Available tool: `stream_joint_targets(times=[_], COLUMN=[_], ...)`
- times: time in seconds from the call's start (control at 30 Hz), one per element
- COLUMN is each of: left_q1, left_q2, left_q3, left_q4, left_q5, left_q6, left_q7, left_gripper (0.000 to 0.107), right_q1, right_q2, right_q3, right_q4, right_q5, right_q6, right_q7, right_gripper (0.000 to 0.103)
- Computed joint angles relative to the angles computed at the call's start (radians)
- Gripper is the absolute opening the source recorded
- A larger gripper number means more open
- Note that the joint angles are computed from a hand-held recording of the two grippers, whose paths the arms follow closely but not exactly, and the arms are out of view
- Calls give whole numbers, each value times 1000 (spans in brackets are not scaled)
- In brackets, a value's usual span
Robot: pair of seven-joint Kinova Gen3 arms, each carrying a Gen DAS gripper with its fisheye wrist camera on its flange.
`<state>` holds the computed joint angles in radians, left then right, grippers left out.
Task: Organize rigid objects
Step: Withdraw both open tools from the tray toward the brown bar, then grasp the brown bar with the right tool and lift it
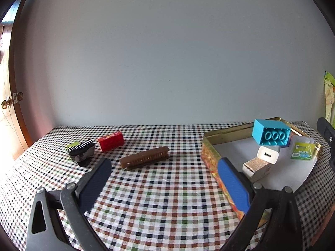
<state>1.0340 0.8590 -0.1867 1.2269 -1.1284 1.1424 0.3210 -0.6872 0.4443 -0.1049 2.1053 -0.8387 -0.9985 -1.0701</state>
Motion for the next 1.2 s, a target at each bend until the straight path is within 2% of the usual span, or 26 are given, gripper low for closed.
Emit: stream_joint_targets(times=[0.23,0.63,0.97,1.2], left_q1=[-10,-67,-157,-232], left_q2=[-35,-128,-213,-266], left_q3=[6,49,104,135], left_q4=[72,260,427,521], left_q5=[-13,-52,-80,-97], left_q6=[2,12,11,-17], left_q7=[11,132,248,305], left_gripper=[103,103,103,103], right_q1=[-35,-117,-152,-175], right_q2=[14,78,123,169], right_q3=[-20,-26,-15,2], right_q4=[-52,-178,-295,-424], right_q5=[-26,-44,-99,-202], right_q6=[46,128,242,371], right_q7=[25,93,157,263], right_gripper=[89,89,89,89])
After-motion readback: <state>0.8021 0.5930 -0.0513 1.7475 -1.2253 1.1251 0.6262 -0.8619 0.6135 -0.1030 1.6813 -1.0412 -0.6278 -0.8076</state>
